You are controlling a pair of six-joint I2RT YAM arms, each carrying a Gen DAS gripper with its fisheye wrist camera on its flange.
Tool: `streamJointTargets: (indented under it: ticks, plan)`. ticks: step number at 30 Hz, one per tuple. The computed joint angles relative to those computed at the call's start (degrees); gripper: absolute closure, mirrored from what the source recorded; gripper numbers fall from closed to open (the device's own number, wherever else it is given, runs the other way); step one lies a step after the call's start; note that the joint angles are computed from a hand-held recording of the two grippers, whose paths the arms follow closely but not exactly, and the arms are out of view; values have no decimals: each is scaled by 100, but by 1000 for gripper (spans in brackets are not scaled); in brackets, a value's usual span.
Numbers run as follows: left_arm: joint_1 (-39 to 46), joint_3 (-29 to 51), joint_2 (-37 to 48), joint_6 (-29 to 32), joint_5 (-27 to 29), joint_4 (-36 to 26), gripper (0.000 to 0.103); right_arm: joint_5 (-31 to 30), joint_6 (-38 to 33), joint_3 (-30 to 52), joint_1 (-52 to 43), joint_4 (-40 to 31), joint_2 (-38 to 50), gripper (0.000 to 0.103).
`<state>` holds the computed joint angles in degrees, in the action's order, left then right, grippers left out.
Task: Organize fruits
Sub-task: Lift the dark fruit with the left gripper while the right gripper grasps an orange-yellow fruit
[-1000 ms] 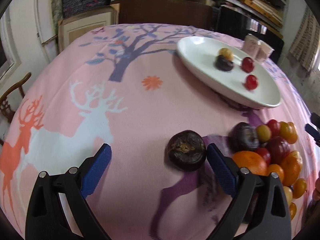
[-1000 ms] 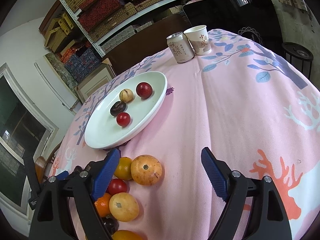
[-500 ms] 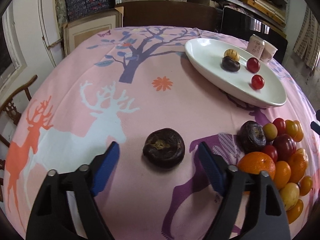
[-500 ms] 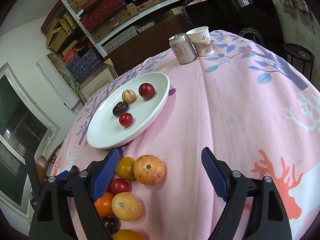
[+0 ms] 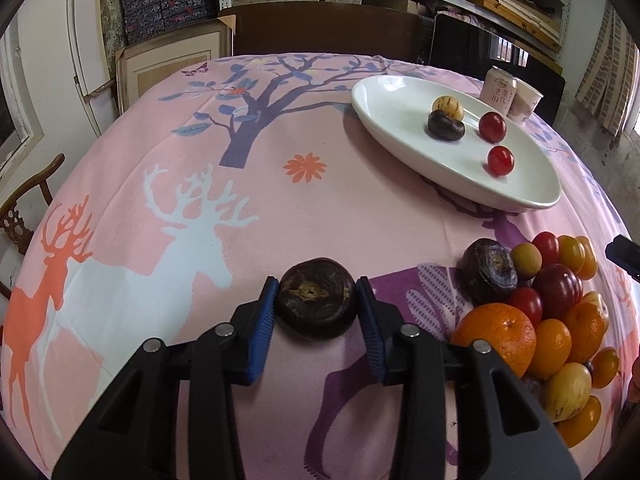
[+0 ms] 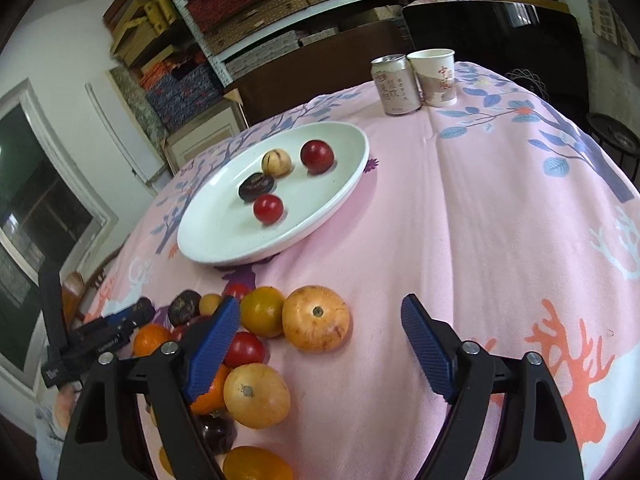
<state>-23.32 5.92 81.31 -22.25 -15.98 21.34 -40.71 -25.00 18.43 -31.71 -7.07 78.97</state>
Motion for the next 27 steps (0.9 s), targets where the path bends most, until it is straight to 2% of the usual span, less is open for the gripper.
streamJointTargets:
  ticks: [2,5,12,15,18,21,27]
  plan:
    - [-12,5,4,-19,4,2,64,197,-2,-33,196,96,83,40]
    - [-71,45,89,-58,-58,0,64,368,43,6,381,210,425,54]
    - [-147,103,227,-57,-144,18,63,548,241,1,660,537,672,55]
    - [-86,78,187,-24,-82,30,63,617,338,-48,863,795,717,60]
    - [12,14,124,21,28,97,63,740,348,-192,962,896,510,60]
    - [101,-119,-101,-25,124,136,64,674,265,-232,868,793,371,60]
    - [-274,-304,-816,-129,-269,-162,64,433,189,-139,452,600,336,60]
